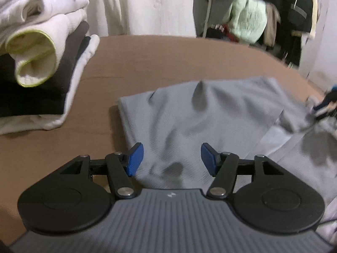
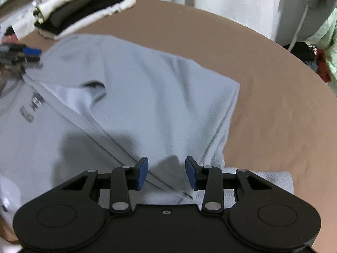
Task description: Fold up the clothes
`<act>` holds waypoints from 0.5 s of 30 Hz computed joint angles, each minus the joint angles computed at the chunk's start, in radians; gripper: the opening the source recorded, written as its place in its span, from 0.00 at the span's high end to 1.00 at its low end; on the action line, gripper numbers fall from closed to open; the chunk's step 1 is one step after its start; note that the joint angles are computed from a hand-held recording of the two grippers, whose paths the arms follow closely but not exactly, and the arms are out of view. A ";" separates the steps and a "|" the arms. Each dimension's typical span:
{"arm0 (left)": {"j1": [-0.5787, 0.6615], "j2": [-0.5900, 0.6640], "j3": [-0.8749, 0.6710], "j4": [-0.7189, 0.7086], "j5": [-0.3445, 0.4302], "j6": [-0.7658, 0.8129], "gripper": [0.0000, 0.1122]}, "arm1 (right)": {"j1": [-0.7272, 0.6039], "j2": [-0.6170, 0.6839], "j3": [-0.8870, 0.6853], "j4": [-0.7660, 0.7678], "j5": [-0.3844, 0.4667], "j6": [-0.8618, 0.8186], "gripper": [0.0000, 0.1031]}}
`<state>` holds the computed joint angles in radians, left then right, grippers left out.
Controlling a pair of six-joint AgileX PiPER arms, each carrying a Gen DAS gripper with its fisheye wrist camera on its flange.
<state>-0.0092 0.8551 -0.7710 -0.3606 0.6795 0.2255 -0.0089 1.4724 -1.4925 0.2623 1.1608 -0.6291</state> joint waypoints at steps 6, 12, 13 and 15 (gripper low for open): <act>-0.121 0.044 -0.002 0.091 -0.079 -0.090 0.47 | 0.086 0.034 0.025 0.010 -0.069 0.018 0.57; -0.243 0.022 -0.039 0.282 0.044 -0.198 0.42 | 0.164 0.035 0.087 -0.014 -0.197 0.078 0.92; -0.262 0.025 -0.053 0.325 0.084 -0.218 0.42 | 0.162 0.031 0.093 -0.007 -0.214 0.091 0.96; -0.314 0.029 -0.069 0.431 0.153 -0.274 0.42 | 0.156 0.015 0.099 -0.015 -0.248 0.124 0.97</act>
<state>-0.3231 0.8836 -0.8398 0.0703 0.8326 -0.0487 0.1467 1.4875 -1.3933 0.2474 0.9125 -0.5052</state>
